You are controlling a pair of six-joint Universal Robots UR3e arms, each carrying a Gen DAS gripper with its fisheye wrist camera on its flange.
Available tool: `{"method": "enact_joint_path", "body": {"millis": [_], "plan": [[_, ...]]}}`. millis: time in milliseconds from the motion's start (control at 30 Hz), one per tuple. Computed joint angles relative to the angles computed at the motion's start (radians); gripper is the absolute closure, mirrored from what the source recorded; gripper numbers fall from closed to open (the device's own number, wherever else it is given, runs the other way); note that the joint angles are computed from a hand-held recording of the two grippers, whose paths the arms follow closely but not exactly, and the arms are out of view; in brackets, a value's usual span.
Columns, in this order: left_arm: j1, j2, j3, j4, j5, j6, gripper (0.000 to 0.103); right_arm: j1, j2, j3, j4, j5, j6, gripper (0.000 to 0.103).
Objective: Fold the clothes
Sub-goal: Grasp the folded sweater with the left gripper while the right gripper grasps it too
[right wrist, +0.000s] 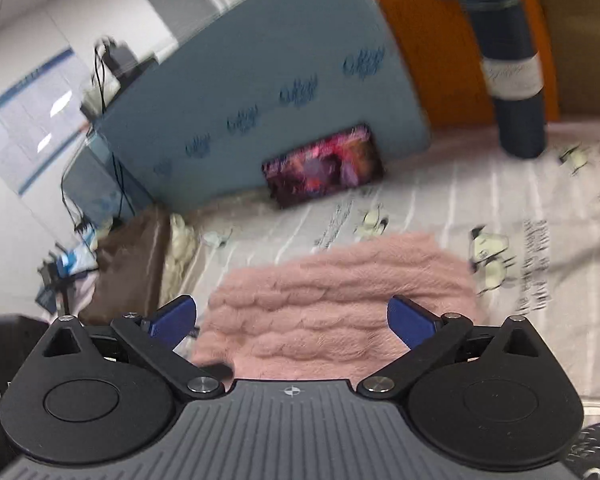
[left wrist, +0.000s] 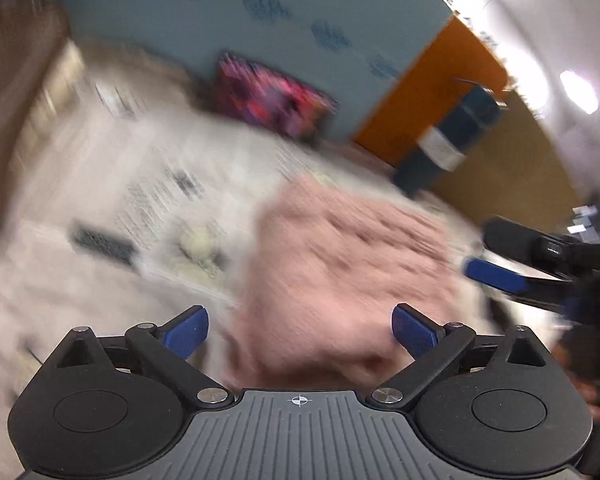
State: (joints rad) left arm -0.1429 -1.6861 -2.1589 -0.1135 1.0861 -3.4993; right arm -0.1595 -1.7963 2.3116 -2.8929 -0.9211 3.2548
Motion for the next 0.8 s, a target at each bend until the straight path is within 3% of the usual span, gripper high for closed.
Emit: {"method": "enact_joint_path", "body": {"millis": [133, 267, 367, 533, 633, 700, 800], "plan": [[-0.008, -0.012, 0.021, -0.062, 0.021, -0.053, 0.003, -0.042, -0.032, 0.066, -0.031, -0.091, 0.114, 0.000], [0.062, -0.070, -0.005, -0.003, -0.144, -0.172, 0.003, -0.099, 0.022, 0.118, -0.073, -0.055, 0.213, 0.000], [0.070, -0.127, 0.018, 0.032, -0.198, -0.236, 0.003, -0.092, 0.112, 0.137, -0.173, -0.047, 0.301, 0.000], [0.026, -0.204, 0.059, 0.106, -0.175, -0.286, 0.005, -0.026, 0.216, 0.075, -0.152, -0.032, 0.347, 0.000], [0.005, -0.224, 0.064, 0.136, -0.143, -0.296, 0.006, 0.019, 0.223, 0.061, -0.170, -0.087, 0.380, 0.000], [0.001, -0.218, 0.060, 0.131, -0.118, -0.291, 0.015, 0.042, 0.218, 0.055, -0.175, -0.121, 0.402, 0.002], [0.000, -0.200, 0.051, 0.113, -0.086, -0.283, 0.033, 0.053, 0.190, 0.055, -0.148, -0.160, 0.418, 0.017]]}}
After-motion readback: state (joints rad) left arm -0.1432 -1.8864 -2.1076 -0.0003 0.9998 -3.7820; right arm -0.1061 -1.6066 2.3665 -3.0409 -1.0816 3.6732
